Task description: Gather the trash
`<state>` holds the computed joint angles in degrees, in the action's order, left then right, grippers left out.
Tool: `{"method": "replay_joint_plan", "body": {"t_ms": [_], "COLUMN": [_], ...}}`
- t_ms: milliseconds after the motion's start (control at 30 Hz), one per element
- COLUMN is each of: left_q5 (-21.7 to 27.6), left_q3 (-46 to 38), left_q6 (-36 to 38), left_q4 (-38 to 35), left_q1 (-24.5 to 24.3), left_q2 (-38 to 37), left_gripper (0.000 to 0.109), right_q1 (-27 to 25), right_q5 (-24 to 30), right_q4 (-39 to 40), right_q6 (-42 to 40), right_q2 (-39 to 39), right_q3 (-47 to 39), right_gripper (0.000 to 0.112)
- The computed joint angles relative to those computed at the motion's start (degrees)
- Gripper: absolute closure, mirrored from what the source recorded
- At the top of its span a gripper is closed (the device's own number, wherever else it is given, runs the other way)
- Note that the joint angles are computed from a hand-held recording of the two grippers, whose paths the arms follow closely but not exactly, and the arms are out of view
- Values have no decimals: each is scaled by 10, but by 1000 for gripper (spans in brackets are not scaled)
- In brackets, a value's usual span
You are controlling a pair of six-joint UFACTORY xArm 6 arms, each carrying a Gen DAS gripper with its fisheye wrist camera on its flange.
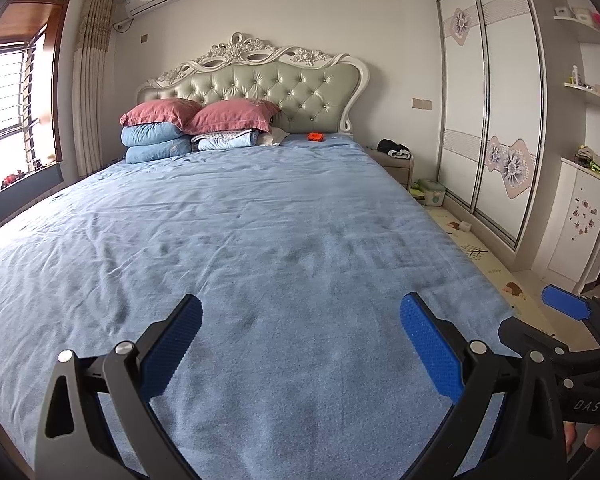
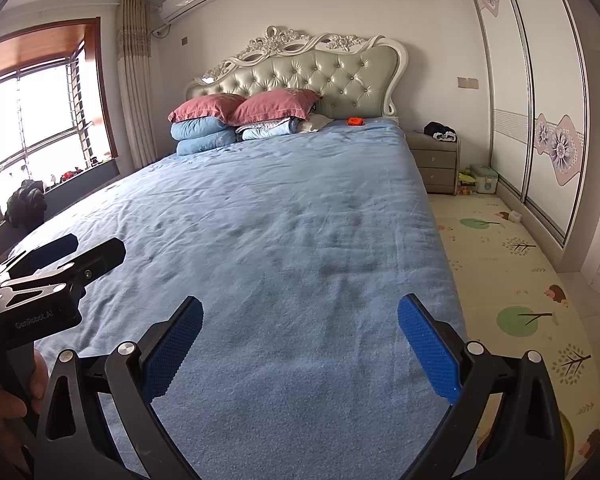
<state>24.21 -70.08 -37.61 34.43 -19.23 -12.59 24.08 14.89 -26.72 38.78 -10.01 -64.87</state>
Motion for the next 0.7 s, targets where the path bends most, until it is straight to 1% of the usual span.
{"method": "replay_joint_plan", "body": {"t_ms": [167,233,333,433,533,700], "left_q5": [-12,-23,-24,-21,-18,-19], "left_q3": [5,10,10,6,3,3], "left_q6": [2,-6,-29,-15,-34,-25], "left_q4": [1,15,48,25,34,29], "left_q1": [2,2,1,1,2,-1], "left_q2": [-2,-5,-6,-4,-3,-3], "left_gripper": [10,10,10,9,9,9], "right_q1": [0,0,0,0,0,-3], "right_q5": [-6,-6,-5,-6,-7,-9], "right_q4": [9,19,28,24,18,18], "right_q6": [-3,-8,-15,-11,-6,-1], "right_q2": [3,5,7,7,4,2], "right_q3": [4,4,4,4,5,10], "right_gripper": [18,18,18,18,18,18]}}
